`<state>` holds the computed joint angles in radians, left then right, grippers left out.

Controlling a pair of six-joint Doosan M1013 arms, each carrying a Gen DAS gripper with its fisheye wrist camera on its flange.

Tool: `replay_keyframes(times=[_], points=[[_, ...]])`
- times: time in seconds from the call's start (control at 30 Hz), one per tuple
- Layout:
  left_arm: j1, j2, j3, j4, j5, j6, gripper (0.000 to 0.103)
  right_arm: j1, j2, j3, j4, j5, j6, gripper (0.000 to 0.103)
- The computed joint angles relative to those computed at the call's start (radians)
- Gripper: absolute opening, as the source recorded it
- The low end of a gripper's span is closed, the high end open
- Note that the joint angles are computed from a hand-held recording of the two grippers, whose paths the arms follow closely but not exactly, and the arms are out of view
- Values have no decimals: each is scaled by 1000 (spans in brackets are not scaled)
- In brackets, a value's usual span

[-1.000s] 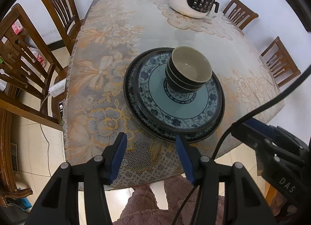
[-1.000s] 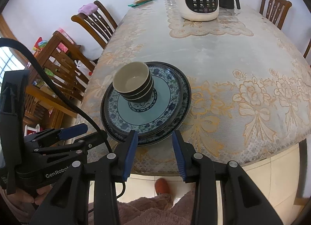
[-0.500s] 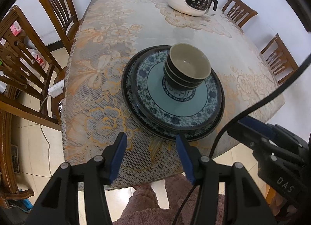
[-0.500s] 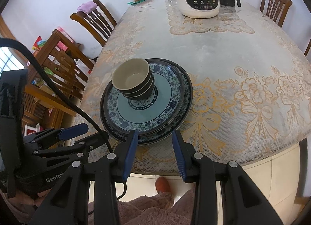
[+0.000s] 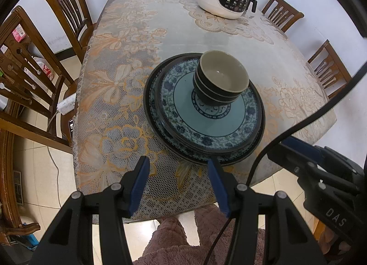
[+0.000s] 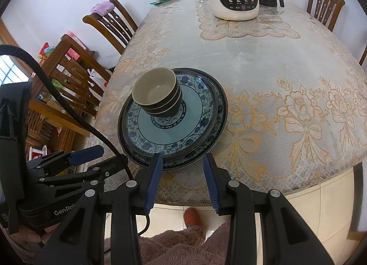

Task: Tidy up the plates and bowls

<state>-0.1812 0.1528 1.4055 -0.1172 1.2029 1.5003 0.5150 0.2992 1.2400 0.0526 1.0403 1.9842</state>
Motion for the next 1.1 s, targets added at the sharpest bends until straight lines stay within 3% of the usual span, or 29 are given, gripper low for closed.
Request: replay_keyframes(times=[1.1], points=[[-5,-10,8,0,-4,3,55,4,-5,10,-4,-6,7,38]])
